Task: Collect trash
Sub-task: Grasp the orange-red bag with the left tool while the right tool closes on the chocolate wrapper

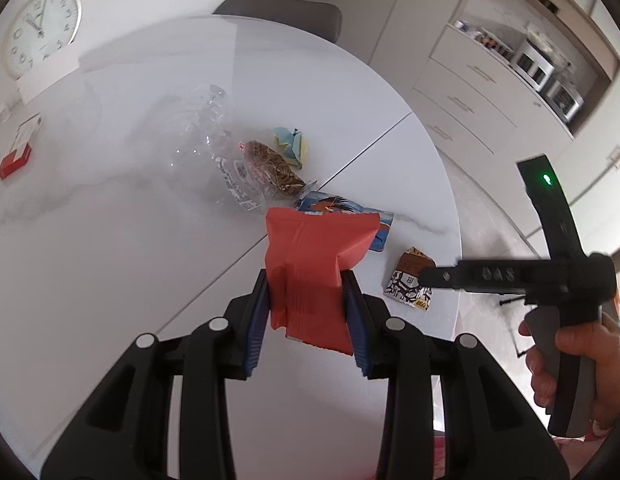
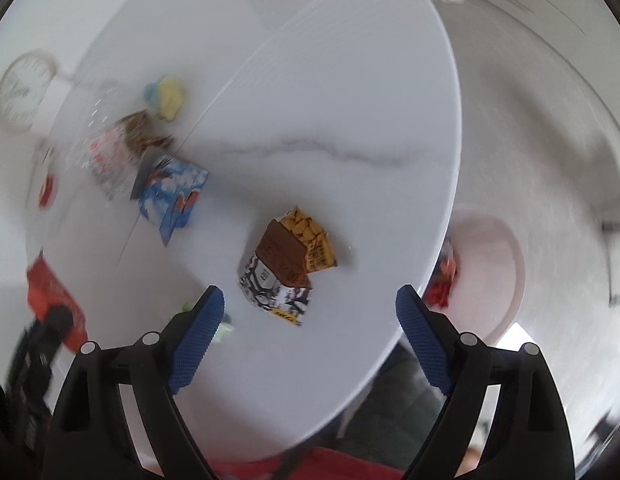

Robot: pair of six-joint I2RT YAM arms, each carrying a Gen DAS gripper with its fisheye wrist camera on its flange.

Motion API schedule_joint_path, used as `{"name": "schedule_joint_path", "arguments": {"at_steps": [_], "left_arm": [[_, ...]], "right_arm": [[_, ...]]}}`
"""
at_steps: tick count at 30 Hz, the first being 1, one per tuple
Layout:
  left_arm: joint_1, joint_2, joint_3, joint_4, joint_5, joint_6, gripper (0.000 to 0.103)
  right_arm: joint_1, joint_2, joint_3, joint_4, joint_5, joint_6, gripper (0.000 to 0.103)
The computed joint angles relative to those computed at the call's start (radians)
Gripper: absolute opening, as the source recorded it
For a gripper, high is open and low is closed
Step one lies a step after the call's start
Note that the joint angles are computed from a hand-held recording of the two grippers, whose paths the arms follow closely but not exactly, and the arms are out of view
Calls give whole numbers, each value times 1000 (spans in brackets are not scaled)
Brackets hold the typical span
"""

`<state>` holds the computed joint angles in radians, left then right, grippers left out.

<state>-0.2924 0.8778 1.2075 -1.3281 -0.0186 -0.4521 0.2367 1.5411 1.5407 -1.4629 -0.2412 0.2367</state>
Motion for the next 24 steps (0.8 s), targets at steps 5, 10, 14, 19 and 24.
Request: {"name": "schedule_joint_path", "arguments": {"at_steps": [5, 10, 14, 19, 24], "left_arm": [[167, 11, 6, -3, 133, 200, 35], [272, 33, 5, 8, 199, 346, 35], [369, 56, 12, -1, 280, 437, 35], [420, 62, -5, 15, 292, 510, 35], [477, 72, -9, 4, 339, 535, 35]], "right_arm": [[104, 30, 13, 42, 86, 210, 87], [178, 67, 18, 44, 174, 314, 86], [205, 77, 10, 53, 189, 351, 65], [211, 63, 8, 54, 218, 324, 39], [191, 32, -9, 62, 190, 292, 31]]}}
